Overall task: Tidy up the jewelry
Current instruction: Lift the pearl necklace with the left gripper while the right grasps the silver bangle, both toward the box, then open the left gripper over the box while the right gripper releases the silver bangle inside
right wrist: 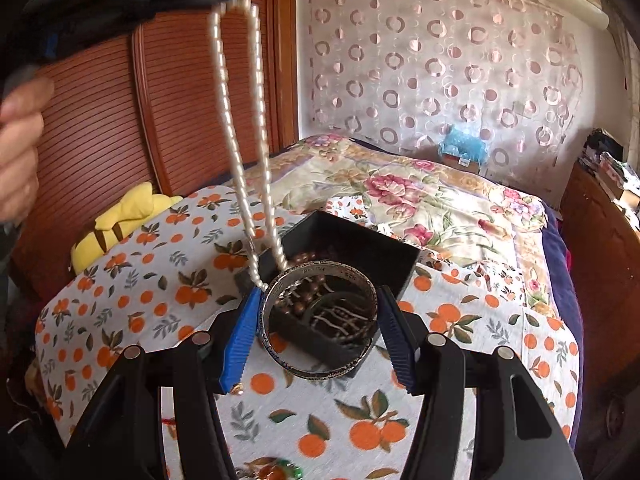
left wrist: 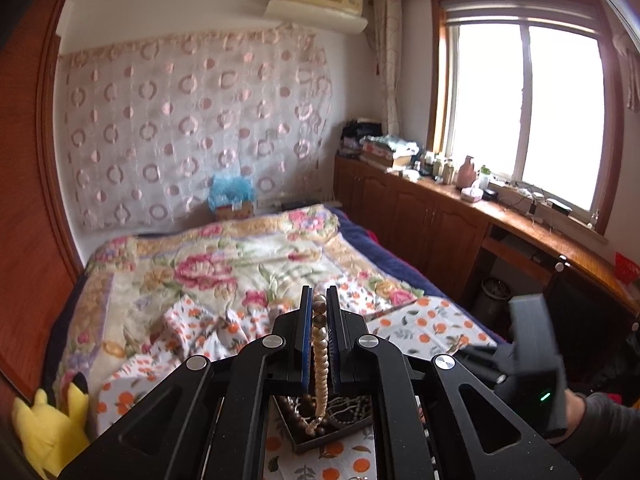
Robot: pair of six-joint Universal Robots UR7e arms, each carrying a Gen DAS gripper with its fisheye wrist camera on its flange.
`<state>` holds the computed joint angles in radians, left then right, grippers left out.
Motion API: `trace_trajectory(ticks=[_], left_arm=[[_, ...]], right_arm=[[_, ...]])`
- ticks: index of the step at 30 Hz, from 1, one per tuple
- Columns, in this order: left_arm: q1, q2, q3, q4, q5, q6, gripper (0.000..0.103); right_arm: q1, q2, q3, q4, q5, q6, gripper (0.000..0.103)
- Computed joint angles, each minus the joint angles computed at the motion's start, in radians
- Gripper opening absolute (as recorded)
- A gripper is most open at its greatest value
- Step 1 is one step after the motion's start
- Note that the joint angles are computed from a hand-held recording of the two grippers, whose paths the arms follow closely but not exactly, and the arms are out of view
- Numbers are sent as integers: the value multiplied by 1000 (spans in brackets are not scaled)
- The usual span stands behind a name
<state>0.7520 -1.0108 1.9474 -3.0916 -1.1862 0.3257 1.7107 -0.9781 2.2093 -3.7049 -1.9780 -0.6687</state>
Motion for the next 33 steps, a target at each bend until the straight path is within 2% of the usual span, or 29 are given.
trace_trajectory(ticks=[12,15,17,19,22,25,29,33], left_arm=[[100,93,6,44,14,-27,6],[111,95,28,24,26,-24,10],[118,94,45,2,44,-37,31],[120,97,62,-36,69,-40,43],[132,99,77,-62,74,-44,53],[135,109,84,-110,90,-21,71],[145,117,76,-128,103,-18,78],[158,122,69,-131,110,-12,79]], right_arm=[[-40,33,-101,73,10,2,61],[-53,52,-133,94,18,11,61],[-56,63,-147,100,20,15,61],[-59,74,-160,105,23,15,61],[-60,91,-182,117,16,10,61],[-59,112,-203,121,-3,-6,61],[-62,132,-227,128,-21,-17,61],[-65,151,-250,137,-37,-29,61]])
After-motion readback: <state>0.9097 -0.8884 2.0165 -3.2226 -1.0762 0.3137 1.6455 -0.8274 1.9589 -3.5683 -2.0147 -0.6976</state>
